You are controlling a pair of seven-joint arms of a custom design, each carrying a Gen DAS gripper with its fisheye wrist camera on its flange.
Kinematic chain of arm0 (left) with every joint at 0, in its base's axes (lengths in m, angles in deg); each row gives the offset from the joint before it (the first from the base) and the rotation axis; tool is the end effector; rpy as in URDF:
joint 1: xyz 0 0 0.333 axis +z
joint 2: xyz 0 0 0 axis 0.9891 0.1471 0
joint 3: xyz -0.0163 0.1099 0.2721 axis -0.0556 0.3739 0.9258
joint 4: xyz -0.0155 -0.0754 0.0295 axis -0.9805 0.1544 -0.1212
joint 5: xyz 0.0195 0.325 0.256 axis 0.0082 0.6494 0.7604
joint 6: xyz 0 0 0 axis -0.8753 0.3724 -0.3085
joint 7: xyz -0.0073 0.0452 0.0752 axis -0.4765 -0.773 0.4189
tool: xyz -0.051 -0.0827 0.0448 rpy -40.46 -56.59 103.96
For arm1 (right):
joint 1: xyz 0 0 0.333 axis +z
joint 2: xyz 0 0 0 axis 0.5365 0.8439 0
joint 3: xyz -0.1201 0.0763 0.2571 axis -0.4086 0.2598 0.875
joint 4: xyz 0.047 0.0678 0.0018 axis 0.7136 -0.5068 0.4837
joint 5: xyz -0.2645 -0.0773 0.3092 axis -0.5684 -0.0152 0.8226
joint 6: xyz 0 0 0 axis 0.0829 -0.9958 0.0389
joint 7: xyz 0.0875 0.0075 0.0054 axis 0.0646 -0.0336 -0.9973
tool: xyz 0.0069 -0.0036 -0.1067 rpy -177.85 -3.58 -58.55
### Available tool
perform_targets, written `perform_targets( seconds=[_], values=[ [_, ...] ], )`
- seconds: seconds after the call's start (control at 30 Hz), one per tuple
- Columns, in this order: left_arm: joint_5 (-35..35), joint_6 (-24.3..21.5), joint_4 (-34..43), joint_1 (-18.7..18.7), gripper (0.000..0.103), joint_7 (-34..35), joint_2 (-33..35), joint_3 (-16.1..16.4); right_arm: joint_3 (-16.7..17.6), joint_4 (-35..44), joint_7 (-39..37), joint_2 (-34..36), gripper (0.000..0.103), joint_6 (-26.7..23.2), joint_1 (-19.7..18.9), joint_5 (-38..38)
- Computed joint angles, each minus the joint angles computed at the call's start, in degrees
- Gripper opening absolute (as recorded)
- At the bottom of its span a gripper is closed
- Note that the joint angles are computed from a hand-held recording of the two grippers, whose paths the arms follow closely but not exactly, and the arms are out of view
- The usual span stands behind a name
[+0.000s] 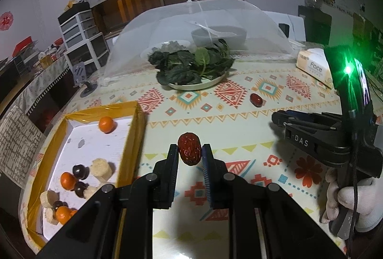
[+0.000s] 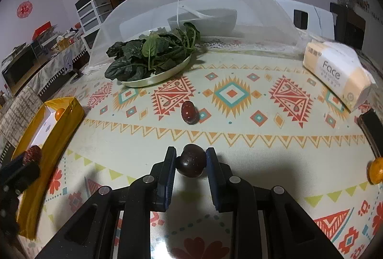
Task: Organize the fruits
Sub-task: 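Carry the date and dark fruit into the white tray and open both tools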
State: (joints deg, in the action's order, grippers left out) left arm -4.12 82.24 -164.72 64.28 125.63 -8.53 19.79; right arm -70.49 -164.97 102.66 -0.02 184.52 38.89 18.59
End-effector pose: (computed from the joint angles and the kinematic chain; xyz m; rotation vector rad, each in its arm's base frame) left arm 0.4469 -0.1100 0.5164 -1.1043 2.2306 -0.8769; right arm 0.4168 0.2026 0.4638 -1.3357 2.0713 -0.6930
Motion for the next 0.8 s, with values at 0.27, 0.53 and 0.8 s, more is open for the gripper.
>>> perform_targets(
  seconds=[0.27,0.53,0.8],
  values=[
    [-1.5,-0.3,0.2,2.2,0.019,0.5,-1.6,3.4,2.3,4.4,0.7,0.7,0.027,-1.7,1.0,-4.2],
    [-5.5,-1.8,2.3,6.0,0.019,3.5,-0.1,8.8,-2.5,12.6,-9.7,9.4,0.027,10.2,9.5,6.1],
    [-10.7,-5.4,5.7,11.8,0.019,7.7,4.2,11.4,-6.1,22.9,-25.8,23.7,0.027,16.8,18.6,26.3]
  ],
)
